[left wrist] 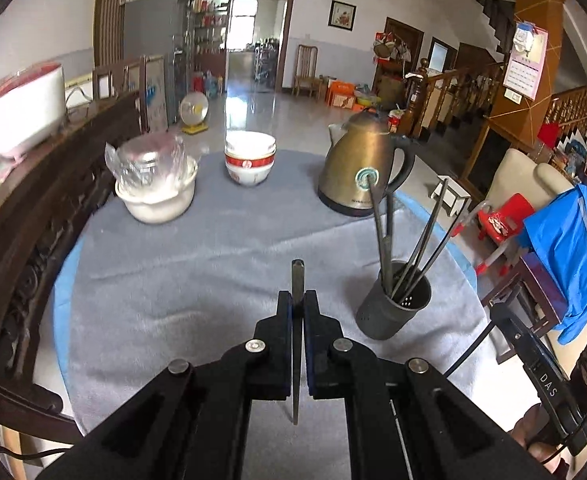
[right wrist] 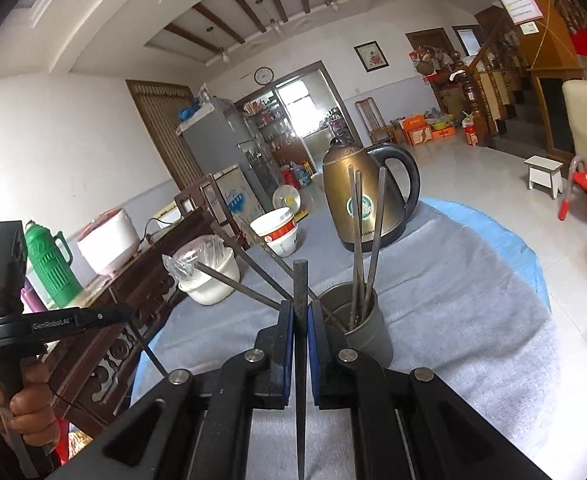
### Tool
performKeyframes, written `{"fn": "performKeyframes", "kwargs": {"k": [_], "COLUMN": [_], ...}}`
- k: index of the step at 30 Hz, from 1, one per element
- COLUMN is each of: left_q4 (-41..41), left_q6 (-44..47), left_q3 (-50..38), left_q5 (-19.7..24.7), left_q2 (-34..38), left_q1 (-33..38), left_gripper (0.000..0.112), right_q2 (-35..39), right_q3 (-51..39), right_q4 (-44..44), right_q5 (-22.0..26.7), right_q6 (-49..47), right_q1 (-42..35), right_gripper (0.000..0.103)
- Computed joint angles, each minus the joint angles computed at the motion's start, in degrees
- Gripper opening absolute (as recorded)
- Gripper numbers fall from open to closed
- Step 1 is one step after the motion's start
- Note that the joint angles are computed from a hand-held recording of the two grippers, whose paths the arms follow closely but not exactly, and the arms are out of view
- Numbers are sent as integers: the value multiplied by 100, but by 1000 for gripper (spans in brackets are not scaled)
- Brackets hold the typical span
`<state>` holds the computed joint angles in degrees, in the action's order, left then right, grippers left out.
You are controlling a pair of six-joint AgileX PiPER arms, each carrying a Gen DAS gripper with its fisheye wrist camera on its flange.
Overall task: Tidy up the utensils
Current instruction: 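Lift both held chopsticks toward the grey cup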
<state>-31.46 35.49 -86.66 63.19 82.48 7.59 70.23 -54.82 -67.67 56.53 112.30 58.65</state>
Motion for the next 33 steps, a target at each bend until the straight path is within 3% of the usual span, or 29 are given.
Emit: {"fn": "performKeyframes", "kwargs": {"k": [3, 14, 33], "left_q4": [297, 1224, 1835], "left_q6": [-184, -951, -1707], "left_q3": [114, -89, -1054], "left_q5": [-314, -741, -343], "left_q2": [-164, -456, -414], "left_q1": [-271, -1148, -2238], "left_gripper": [6, 6, 6], "right_q2": [-96, -461, -992], "right_q3": [48, 95, -350], "right_q4": [-64, -305, -663], "right_q5": [37, 413, 1254], "right_q6": [48, 64, -517], "right_q1": [36, 184, 409], "right_gripper": [7, 7, 8]}}
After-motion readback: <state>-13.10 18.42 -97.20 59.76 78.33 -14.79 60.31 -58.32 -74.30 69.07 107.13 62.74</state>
